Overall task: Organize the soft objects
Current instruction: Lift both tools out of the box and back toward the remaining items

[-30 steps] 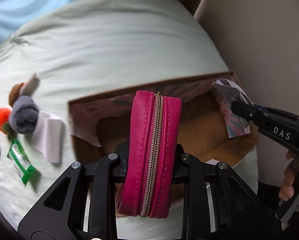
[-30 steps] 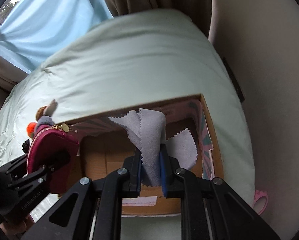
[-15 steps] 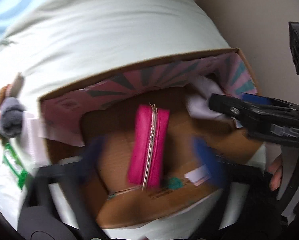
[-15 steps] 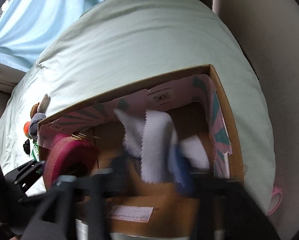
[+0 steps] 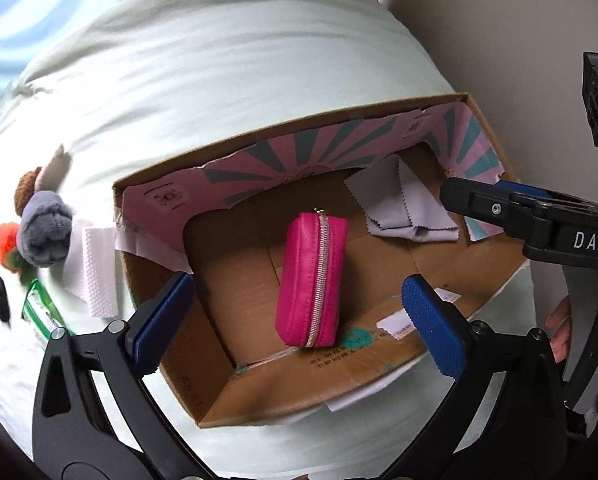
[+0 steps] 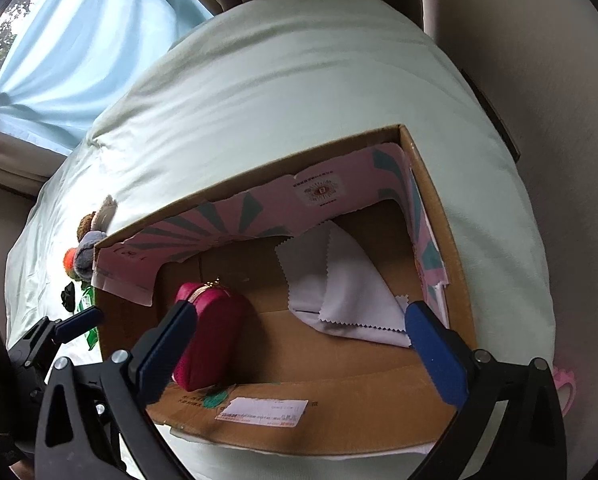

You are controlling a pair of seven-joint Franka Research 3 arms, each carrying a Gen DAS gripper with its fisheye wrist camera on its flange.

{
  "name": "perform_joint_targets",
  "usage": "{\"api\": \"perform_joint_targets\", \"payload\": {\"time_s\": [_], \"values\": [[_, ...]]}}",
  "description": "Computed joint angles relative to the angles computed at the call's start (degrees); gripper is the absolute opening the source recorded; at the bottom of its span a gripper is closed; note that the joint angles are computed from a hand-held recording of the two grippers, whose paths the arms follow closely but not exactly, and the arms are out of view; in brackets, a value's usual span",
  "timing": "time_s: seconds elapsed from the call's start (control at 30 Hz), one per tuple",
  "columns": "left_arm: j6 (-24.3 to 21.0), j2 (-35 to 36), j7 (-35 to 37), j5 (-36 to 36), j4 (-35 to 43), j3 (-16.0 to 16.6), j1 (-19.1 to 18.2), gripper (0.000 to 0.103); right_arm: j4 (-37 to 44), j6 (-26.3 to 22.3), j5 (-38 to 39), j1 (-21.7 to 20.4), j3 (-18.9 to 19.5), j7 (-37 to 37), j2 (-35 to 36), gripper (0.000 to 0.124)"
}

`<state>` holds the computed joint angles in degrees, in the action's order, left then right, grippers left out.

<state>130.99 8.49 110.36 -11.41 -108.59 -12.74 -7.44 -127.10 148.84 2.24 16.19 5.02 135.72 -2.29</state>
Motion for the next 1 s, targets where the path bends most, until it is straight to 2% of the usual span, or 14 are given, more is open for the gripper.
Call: {"api": "perform_joint_targets", "payload": {"time_s": [0.27, 0.47, 0.77, 1.0], "values": [[0.56, -4.22, 2.01, -1.6, -1.82, 0.47, 0.15, 0.103, 0.89, -2.32, -4.94, 0.11, 1.13, 4.44, -2.87, 0.103], [-0.46, -9.4, 3.48, -5.0, -3.1, 2.08, 0.15, 0.103, 2.83, -7.09, -8.79, 0.23, 2.97, 6.76, -6.36, 0.103], [-1.05, -19.68, 6.28, -7.27, -5.94, 6.56, 0.02, 0.103, 9.62, -15.1, -19.08, 0.71, 7.37, 11.81, -9.45, 0.103], [-1.85, -26.7, 7.19, -8.4, -7.05, 11.03, 0.86, 0.103, 19.02, -23.08, -28.68, 3.85, 10.63, 14.94, -8.11, 0.103]]}}
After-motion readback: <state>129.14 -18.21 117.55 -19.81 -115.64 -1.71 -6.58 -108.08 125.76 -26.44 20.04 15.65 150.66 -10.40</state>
